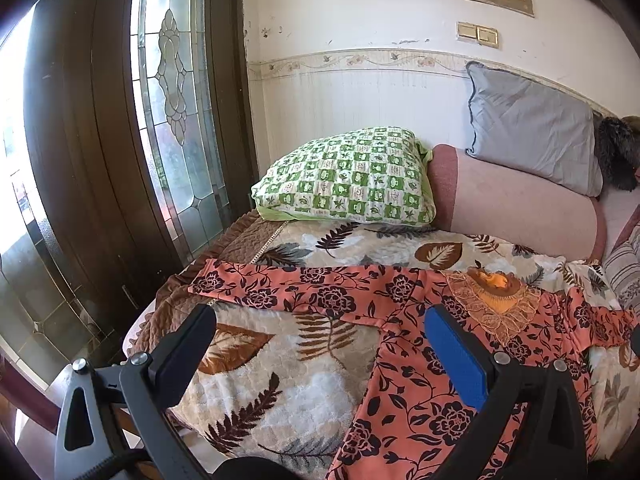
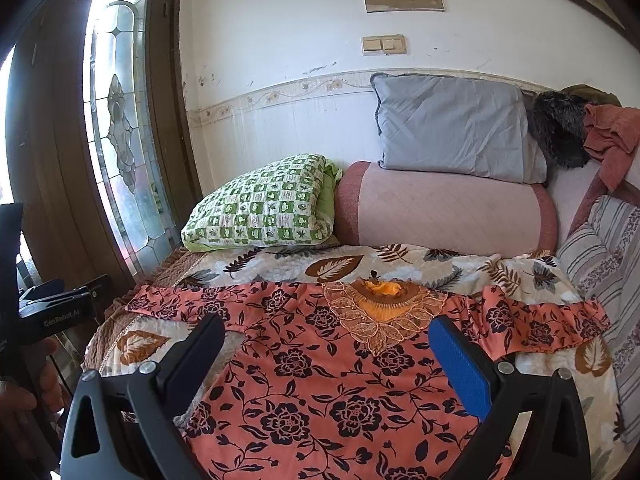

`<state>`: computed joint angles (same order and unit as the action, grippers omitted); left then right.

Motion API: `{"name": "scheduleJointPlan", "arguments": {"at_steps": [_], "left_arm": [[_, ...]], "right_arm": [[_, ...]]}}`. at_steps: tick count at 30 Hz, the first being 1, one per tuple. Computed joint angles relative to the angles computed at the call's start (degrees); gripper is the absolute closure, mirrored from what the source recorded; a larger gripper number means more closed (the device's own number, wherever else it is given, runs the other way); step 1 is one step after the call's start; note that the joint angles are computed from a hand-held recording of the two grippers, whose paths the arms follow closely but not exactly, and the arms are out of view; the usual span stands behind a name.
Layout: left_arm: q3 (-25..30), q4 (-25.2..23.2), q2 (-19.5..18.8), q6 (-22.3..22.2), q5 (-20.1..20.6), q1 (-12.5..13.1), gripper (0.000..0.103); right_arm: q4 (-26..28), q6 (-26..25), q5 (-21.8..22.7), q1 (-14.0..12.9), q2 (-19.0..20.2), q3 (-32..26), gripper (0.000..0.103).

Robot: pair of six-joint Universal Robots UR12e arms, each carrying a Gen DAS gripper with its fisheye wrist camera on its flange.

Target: Fold small clothes

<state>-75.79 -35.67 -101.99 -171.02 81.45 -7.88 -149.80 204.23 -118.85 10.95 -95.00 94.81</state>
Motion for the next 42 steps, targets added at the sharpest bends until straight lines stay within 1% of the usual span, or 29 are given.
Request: {"name": "scheduleJointPlan", "arguments": {"at_steps": [6,12,19,31,37,41,42], "left_arm": [[-0.1,-0.3,0.1,0.6,-0.2,-0.2,0.0],[-0.1,-0.9,0.0,1.3,-0.1,-0.6,0.0],[0.3,-1.8,-0.3,2.1,0.6,-1.3,0.0],[1.0,-2.5,-1.0,3.2,0.7,-2.2,0.0],[1.8,-3.1,-1.9,3.9,1.5,-3.2,0.0],[3.0,-4.4,-3.1,4.4,2.3,-4.1,0.0],[3.5,-5.2,-3.6,4.6,2.4,-4.4,0.0]], "right_arm": [[0.4,0.6,-0.1,-0.4,-0.4,0.2,0.0],[0.8,2.4,-0.4,-0.8,-1.0,0.9,0.0],[1.1,4.6,0.8,-2.1,-1.9,2.2,0.0],[1.5,5.6,1.4,-2.8,-2.0,2.7,0.0],[1.5,6.5,2.1,-4.0,-2.4,3.5,0.0],[1.4,7.4,3.2,-5.5,-2.8,4.5,0.0],[1.4,7.7,3.7,-6.2,-3.0,5.0,0.0]]}}
